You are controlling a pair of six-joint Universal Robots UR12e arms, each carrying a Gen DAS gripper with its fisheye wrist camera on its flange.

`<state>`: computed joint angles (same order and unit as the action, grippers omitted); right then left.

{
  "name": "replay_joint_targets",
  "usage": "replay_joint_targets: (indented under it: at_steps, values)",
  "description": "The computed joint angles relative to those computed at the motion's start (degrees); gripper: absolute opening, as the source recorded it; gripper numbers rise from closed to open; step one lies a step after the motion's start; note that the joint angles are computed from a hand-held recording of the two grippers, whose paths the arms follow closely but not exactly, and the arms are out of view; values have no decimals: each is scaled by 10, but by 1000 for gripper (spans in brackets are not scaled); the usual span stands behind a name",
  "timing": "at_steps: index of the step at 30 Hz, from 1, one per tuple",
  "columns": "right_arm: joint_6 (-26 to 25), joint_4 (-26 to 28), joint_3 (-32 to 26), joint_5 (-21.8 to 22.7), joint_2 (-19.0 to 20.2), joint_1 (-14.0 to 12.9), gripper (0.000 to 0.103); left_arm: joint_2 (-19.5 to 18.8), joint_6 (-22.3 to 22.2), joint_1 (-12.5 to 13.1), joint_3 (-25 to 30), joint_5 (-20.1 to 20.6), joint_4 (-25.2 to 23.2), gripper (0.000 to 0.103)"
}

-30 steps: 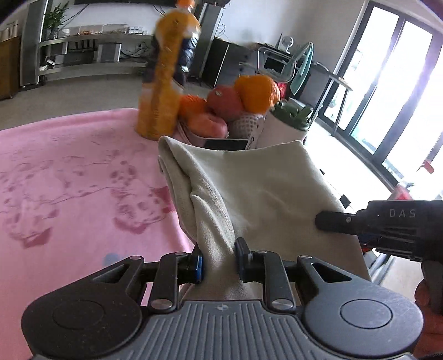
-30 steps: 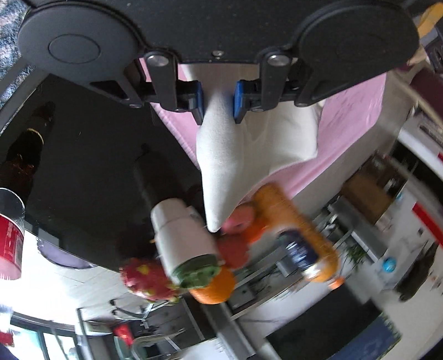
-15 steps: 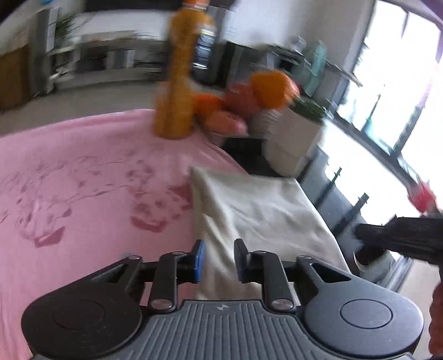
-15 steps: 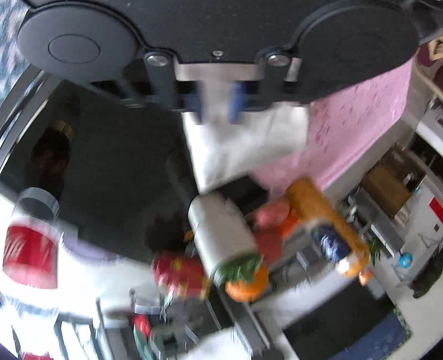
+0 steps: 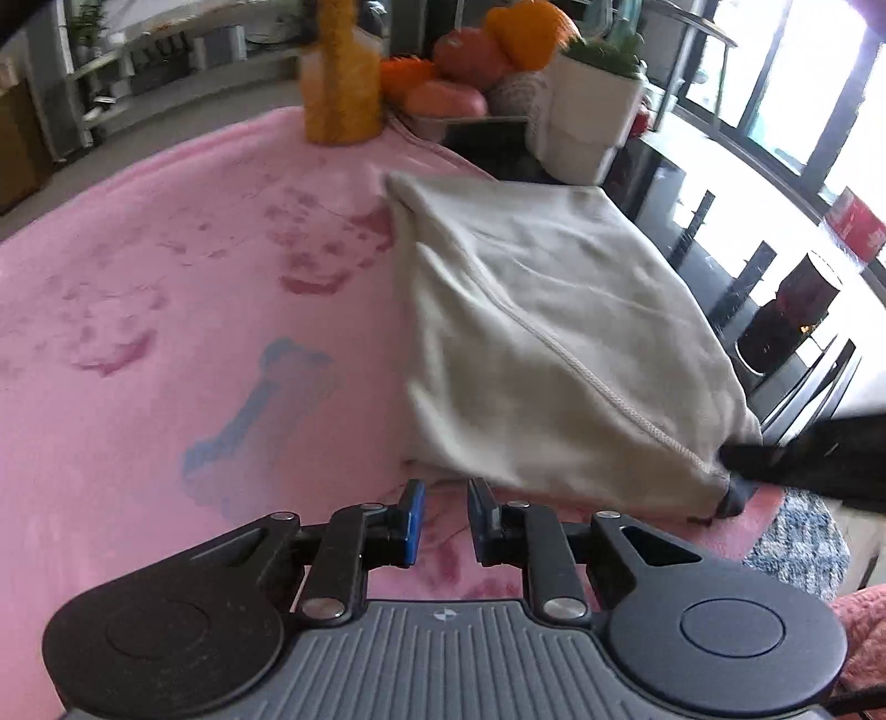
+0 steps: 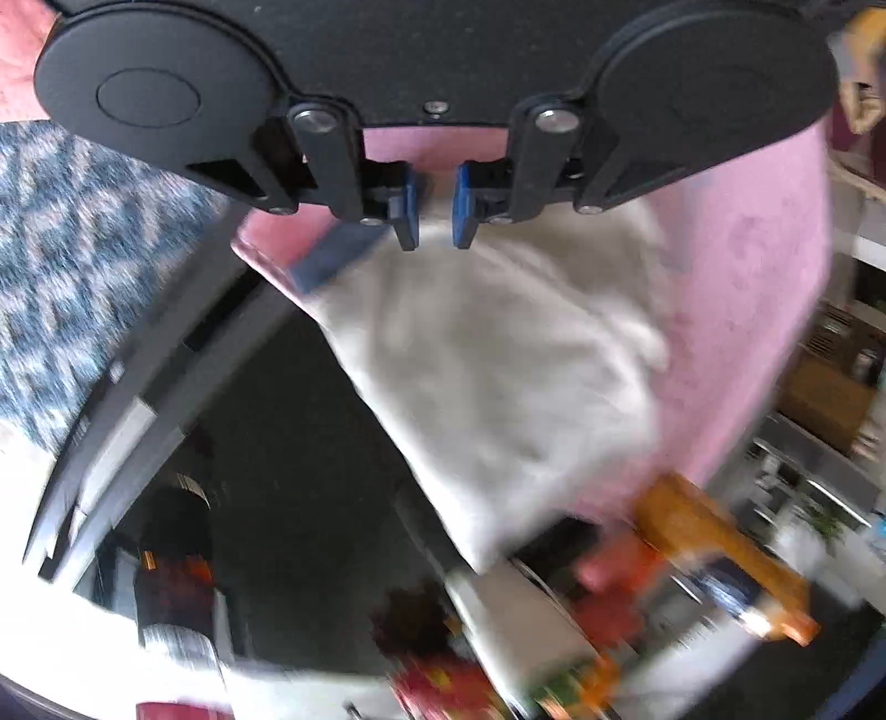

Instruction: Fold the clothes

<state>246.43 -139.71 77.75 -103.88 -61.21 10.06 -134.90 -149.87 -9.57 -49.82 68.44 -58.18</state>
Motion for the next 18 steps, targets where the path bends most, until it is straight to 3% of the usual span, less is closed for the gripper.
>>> replay_joint_targets:
  at_steps: [1,2,8,11,15,18]
  values:
    - [-9,-3,-5,-11,-3,4,20,9,-6,3,-10,-1,16,26]
    - [-23,-1,-13,-18,-6,7,28,19,-11,5,-17,-4,26,40]
    - [-82,7,-50,2,-24,20,56,67,-20,22,-45,-38,43,68]
    - [-100,38,-66,-7,-30,33,67,90,-7,31,-69,-64,48,73]
    - [-104,100,-83,-57,-41,56,86,110,2,41,-89,-89,37,79]
    - [-98,151,-98,-76,-43,68,92,122,10,47,-102,-99,32,84]
